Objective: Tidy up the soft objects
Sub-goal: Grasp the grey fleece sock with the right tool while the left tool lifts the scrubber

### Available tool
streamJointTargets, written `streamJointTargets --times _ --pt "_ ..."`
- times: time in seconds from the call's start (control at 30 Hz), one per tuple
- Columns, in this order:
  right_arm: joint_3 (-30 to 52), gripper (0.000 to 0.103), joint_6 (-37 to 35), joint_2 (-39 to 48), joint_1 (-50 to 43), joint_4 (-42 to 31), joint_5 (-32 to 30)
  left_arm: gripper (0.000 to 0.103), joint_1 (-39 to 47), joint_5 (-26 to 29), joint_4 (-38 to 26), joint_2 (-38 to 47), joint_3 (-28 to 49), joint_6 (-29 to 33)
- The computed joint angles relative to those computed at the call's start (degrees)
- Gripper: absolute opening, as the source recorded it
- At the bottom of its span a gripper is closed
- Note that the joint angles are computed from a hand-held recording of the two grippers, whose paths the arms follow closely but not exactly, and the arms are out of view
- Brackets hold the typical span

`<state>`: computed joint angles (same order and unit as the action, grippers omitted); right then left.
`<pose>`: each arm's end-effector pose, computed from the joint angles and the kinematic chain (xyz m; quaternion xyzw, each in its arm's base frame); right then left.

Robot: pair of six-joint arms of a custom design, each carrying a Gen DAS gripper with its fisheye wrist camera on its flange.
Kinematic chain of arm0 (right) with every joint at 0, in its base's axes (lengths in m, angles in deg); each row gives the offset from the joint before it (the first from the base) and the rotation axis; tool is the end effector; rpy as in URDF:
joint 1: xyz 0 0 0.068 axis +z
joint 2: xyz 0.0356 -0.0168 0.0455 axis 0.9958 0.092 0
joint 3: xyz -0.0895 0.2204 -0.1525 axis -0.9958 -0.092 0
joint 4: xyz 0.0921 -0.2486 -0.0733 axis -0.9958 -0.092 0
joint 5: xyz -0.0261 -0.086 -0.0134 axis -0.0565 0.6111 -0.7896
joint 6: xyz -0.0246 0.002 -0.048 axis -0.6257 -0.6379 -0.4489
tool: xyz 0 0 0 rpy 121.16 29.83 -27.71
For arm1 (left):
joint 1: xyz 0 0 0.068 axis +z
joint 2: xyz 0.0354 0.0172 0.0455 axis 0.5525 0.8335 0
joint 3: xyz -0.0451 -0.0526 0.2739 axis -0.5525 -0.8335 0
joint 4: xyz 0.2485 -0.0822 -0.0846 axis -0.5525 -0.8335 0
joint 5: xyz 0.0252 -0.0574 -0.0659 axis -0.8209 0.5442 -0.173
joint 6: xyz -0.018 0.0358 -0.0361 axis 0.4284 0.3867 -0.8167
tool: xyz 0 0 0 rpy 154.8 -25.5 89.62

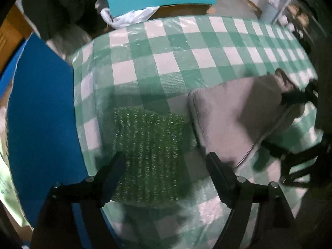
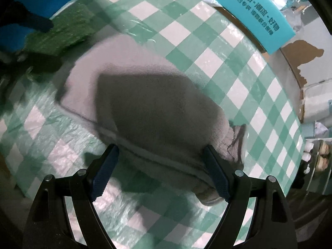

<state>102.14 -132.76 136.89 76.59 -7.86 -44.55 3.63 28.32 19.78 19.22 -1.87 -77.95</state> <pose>0.2662 -0.0370 0.0662 -0.3462 0.9344 -0.0275 0.0796 0.2824 -0.1584 0.0969 0.1491 0.9847 0.0189 0.0880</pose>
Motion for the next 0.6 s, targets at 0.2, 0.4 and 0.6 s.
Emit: streamJointTargets --times 0.2,0.4,0.6 --pt "5.03 0.058 4.96 3.57 -2.05 -4.02 -3.20 0.082 -0.32 0.07 0.02 2.08 0.88 0.28" --pt "7.04 0.022 8.19 3.60 -3.99 -5.37 -5.89 0.082 1.39 0.51 3.37 1.41 -1.32 2.22" --pt "11.30 0.020 12.09 4.23 -7.35 -9.76 -11.66 0.013 1.56 -1.65 4.99 -0.65 -3.81 2.58"
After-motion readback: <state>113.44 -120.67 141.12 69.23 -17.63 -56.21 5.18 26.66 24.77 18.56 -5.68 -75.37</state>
